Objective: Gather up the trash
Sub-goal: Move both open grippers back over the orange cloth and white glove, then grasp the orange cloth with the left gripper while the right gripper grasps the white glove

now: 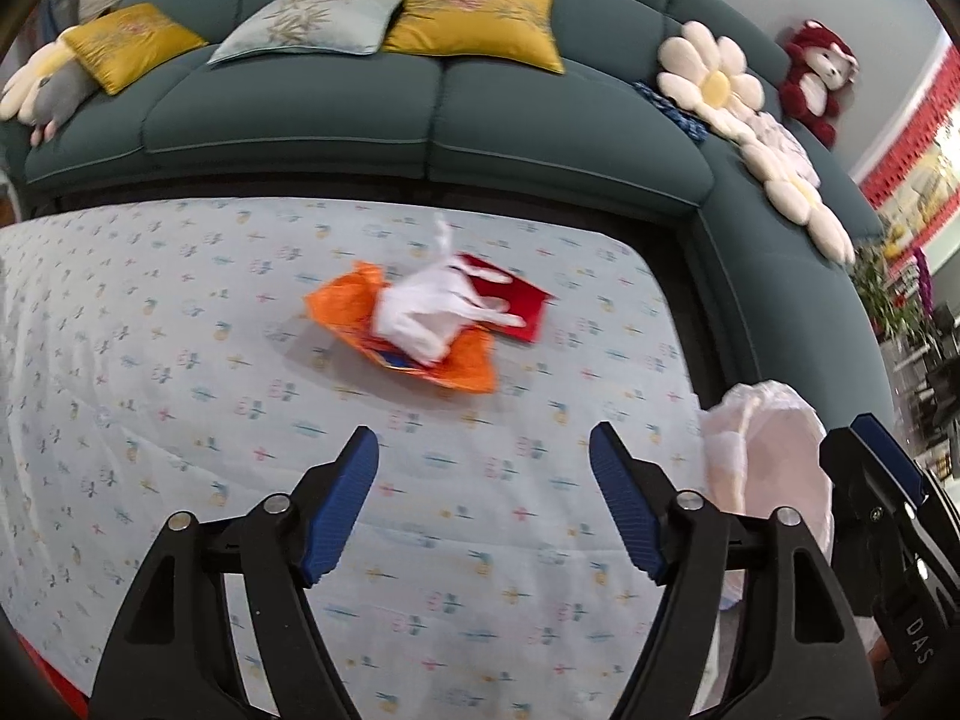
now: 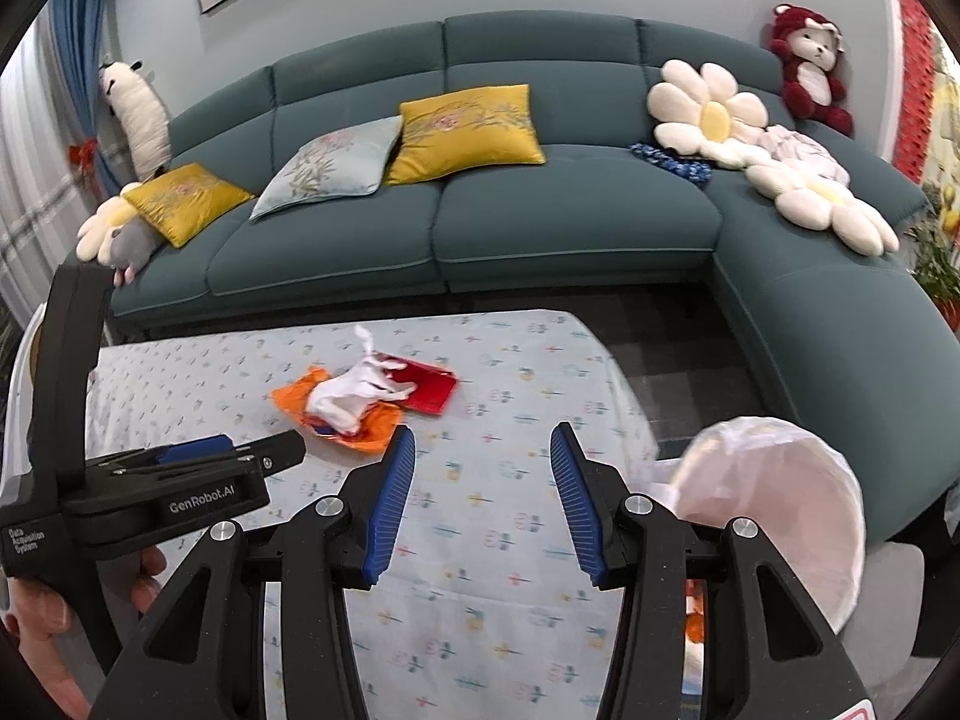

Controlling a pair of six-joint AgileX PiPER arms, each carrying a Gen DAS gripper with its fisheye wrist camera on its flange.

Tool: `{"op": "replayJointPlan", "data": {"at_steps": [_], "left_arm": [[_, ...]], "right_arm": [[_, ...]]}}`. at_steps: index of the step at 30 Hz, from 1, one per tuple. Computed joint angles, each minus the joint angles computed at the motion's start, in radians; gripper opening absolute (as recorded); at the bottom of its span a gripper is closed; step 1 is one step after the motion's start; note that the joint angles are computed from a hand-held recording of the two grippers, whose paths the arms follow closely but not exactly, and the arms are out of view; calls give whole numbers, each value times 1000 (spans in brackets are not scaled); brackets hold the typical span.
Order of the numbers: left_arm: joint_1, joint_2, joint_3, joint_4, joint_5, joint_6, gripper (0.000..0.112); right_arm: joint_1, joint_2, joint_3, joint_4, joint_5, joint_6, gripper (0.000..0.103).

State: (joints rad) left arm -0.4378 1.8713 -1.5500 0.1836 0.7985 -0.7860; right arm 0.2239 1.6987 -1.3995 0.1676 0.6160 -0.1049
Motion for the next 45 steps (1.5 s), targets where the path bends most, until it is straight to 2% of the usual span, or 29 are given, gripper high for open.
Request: {"op": "replayJointPlan", "data": {"at_steps": [7,14,21,28,32,34,36,37,41,45], "left_arm": [[109,4,50,-33,-41,57,70],[209,91,12,-69,-80,124,71],[285,244,-118,-152,-87,208,71],[292,370,-246,-189,-77,254,70],[295,412,-269,-231,-83,278,56],[302,418,-257,-288,-99,317,45],[299,412,-235,-313,-118,341,37],[294,402,-215,-315,-133,348,32],[274,358,-143,-314,-166,352,8],[253,287,-37,-328,-203,353,6]], "right_arm": [[73,117,-92,-6,-5,23,46],[122,305,-275,16,12,28,46],[142,545,-536,43,77,30,46],[124,764,-809,106,182,44,46],[118,845,-906,119,238,37,45],[118,861,-912,143,251,7,35],[117,858,-896,168,257,-28,12],[118,849,-878,177,254,-45,8],[127,743,-681,188,165,-114,4],[113,639,-515,233,113,-170,4]]}}
